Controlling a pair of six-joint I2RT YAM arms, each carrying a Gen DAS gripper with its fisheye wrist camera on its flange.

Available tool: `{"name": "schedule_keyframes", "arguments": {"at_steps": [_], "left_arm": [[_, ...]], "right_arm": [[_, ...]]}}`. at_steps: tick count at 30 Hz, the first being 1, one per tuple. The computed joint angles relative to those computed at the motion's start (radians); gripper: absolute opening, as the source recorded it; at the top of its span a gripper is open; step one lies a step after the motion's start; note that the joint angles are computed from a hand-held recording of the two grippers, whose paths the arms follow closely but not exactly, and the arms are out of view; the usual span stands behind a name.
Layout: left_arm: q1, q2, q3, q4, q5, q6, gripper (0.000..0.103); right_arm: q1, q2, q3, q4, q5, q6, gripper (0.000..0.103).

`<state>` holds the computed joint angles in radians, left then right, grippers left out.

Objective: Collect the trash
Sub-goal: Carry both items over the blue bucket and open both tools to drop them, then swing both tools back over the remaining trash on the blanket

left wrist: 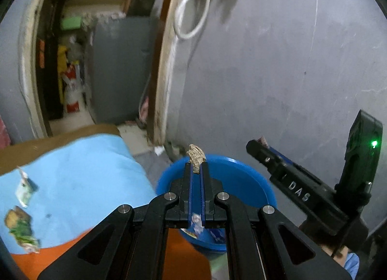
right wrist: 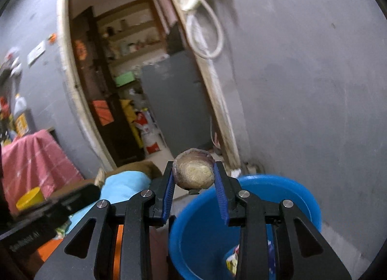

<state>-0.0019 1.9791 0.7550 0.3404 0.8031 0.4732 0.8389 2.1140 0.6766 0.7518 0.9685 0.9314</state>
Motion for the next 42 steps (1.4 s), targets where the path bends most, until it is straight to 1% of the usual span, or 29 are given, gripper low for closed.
{"name": "schedule_keyframes", "arguments": {"at_steps": [2, 4, 5, 8, 9, 11, 12, 14, 16, 19, 22, 23, 24, 27, 28, 29, 30, 31, 32, 33, 34, 35, 38, 40, 42], "left_arm": [[-0.031, 0.039, 0.046, -0.066, -0.026, 0.005, 0.003], [-0.067, 0.082, 0.108, -0.145, -0.056, 0.009, 0.004], [-0.082, 0.098, 0.124, -0.163, -0.08, 0.008, 0.004], [-0.105, 0.129, 0.143, -0.178, -0.131, 0.008, 0.005], [-0.104, 0.137, 0.151, -0.185, -0.134, 0.01, 0.005], [-0.098, 0.146, 0.149, -0.176, -0.134, 0.011, 0.011], [-0.096, 0.147, 0.147, -0.165, -0.134, 0.005, 0.012], [-0.09, 0.142, 0.141, -0.152, -0.126, -0.002, 0.02], [-0.064, 0.126, 0.123, -0.138, -0.109, 0.0, 0.024], [-0.025, 0.09, 0.095, -0.127, -0.088, 0.0, 0.029], [0.02, 0.073, 0.094, -0.107, -0.074, -0.015, 0.039], [0.035, 0.063, 0.088, -0.099, -0.069, -0.02, 0.042], [0.057, 0.058, 0.088, -0.096, -0.062, -0.022, 0.044], [0.117, 0.043, 0.091, -0.079, -0.053, -0.03, 0.05], [0.14, 0.037, 0.089, -0.07, -0.049, -0.029, 0.054], [0.162, 0.033, 0.086, -0.05, -0.048, -0.035, 0.059], [0.18, 0.023, 0.075, -0.03, -0.049, -0.042, 0.061], [0.207, 0.019, 0.065, 0.011, -0.053, -0.063, 0.069], [0.233, 0.014, 0.056, 0.041, -0.049, -0.078, 0.079], [0.26, 0.011, 0.044, 0.085, -0.045, -0.1, 0.084], [0.292, 0.014, 0.026, 0.158, -0.041, -0.139, 0.09], [0.319, 0.016, 0.011, 0.222, -0.039, -0.173, 0.094], [0.392, 0.008, -0.027, 0.347, -0.033, -0.233, 0.098], [0.427, 0.015, -0.038, 0.407, -0.041, -0.256, 0.099], [0.472, 0.025, -0.055, 0.489, -0.051, -0.286, 0.099]], "right_arm": [[-0.024, -0.01, -0.031, -0.008, -0.041, 0.047, 0.031], [-0.045, -0.014, -0.047, -0.026, -0.083, 0.087, 0.036], [-0.053, -0.013, -0.054, -0.028, -0.101, 0.102, 0.043], [-0.062, -0.01, -0.073, -0.018, -0.127, 0.134, 0.046], [-0.061, -0.011, -0.076, -0.018, -0.129, 0.141, 0.051], [-0.054, -0.02, -0.079, -0.023, -0.12, 0.145, 0.055], [-0.05, -0.023, -0.08, -0.02, -0.112, 0.143, 0.055], [-0.052, -0.023, -0.081, -0.012, -0.108, 0.132, 0.056], [-0.051, -0.023, -0.085, -0.002, -0.105, 0.127, 0.057], [-0.05, -0.019, -0.085, 0.003, -0.097, 0.12, 0.061], [-0.044, -0.02, -0.075, 0.002, -0.077, 0.103, 0.067], [-0.04, -0.021, -0.069, 0.001, -0.068, 0.094, 0.071], [-0.033, -0.021, -0.062, 0.0, -0.054, 0.083, 0.076], [-0.015, -0.014, -0.031, 0.006, -0.021, 0.034, 0.084], [-0.011, -0.01, -0.019, 0.008, -0.015, 0.018, 0.085], [-0.002, -0.005, -0.002, 0.012, -0.004, -0.008, 0.088], [0.007, 0.002, 0.016, 0.015, 0.01, -0.033, 0.092], [0.014, 0.009, 0.027, 0.031, 0.021, -0.056, 0.093], [0.026, 0.02, 0.039, 0.069, 0.039, -0.097, 0.097], [0.038, 0.032, 0.053, 0.105, 0.055, -0.139, 0.103], [0.047, 0.046, 0.067, 0.138, 0.066, -0.179, 0.103], [0.055, 0.057, 0.082, 0.167, 0.075, -0.218, 0.103], [0.082, 0.102, 0.136, 0.27, 0.085, -0.351, 0.103], [0.094, 0.136, 0.176, 0.336, 0.07, -0.438, 0.103], [0.103, 0.165, 0.217, 0.381, 0.048, -0.506, 0.103]]}}
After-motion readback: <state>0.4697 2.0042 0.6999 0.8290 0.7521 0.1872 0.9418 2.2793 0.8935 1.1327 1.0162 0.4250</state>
